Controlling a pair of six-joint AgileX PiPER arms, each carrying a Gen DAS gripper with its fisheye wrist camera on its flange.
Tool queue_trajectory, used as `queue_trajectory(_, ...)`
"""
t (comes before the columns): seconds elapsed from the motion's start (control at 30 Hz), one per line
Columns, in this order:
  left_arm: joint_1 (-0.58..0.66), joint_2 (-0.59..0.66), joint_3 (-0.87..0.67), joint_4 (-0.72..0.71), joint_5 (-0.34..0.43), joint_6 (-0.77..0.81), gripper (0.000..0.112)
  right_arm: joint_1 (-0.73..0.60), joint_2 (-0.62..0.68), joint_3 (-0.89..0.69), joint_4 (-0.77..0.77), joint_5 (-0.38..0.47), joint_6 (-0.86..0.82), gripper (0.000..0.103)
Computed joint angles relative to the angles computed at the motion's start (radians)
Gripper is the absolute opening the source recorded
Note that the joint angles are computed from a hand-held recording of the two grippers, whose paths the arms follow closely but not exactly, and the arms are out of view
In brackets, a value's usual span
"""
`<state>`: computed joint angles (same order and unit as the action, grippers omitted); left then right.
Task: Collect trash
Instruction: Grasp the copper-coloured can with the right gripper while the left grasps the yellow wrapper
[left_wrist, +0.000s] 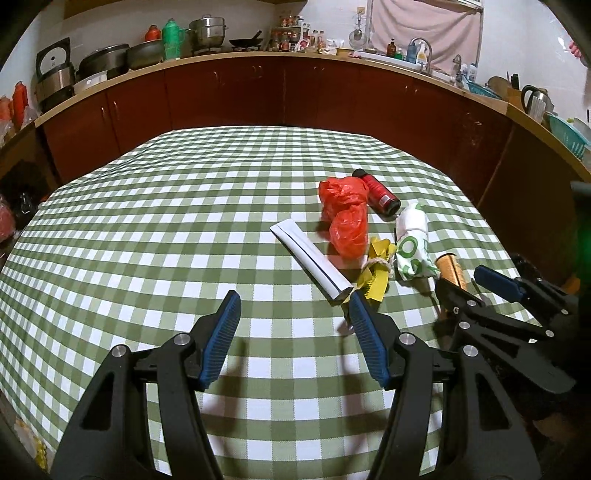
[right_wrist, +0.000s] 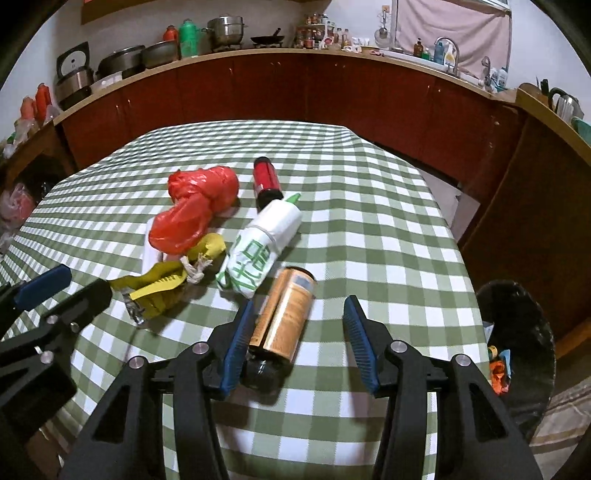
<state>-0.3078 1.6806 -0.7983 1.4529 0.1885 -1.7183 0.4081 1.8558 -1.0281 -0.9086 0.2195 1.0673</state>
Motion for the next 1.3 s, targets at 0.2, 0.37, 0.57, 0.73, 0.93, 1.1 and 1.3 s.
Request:
queue_trajectory(0.2,0.0,-0.004,0.002,0.019,-0.022,-0.012,0.06,0.001,0.006,-0.002,0.0,0.008,-0.014,0.033)
queue_trajectory(0.37,-0.01,0.0,-0.002,0.029,-0.029,-0.016,0.06,-0.003,0.003,0.01,-0.013,-0.01,-0.01,0.025)
queue_trajectory(0.57,-0.044,0.011,-0.011,0.096,-0.023,-0.08,0.06,-0.014,-0.026,0.051,-0.183,-0.028,0.158,0.025)
queue_trajectory(0.73,-0.073,0.053,-0.048,0.118,-0.015,-0.094,0.059,-0.044,-0.048,0.077,-0.213,-0.058,0.186,0.025)
queue_trajectory(0.93,-0.093,0.113,-0.097,0.028,-0.012,0.021,0.041,-0.075,-0.061,0.098,-0.256,-0.09,0.228,0.025)
queue_trajectory(1.1,-0.096,0.135,-0.111,0.002,-0.027,0.056,0.027,-0.09,-0.064,0.108,-0.296,-0.107,0.266,0.025)
queue_trajectory(1.3,-0.099,0.143,-0.117,0.023,-0.032,0.039,0.023,-0.097,-0.063,0.108,-0.311,-0.114,0.28,0.025)
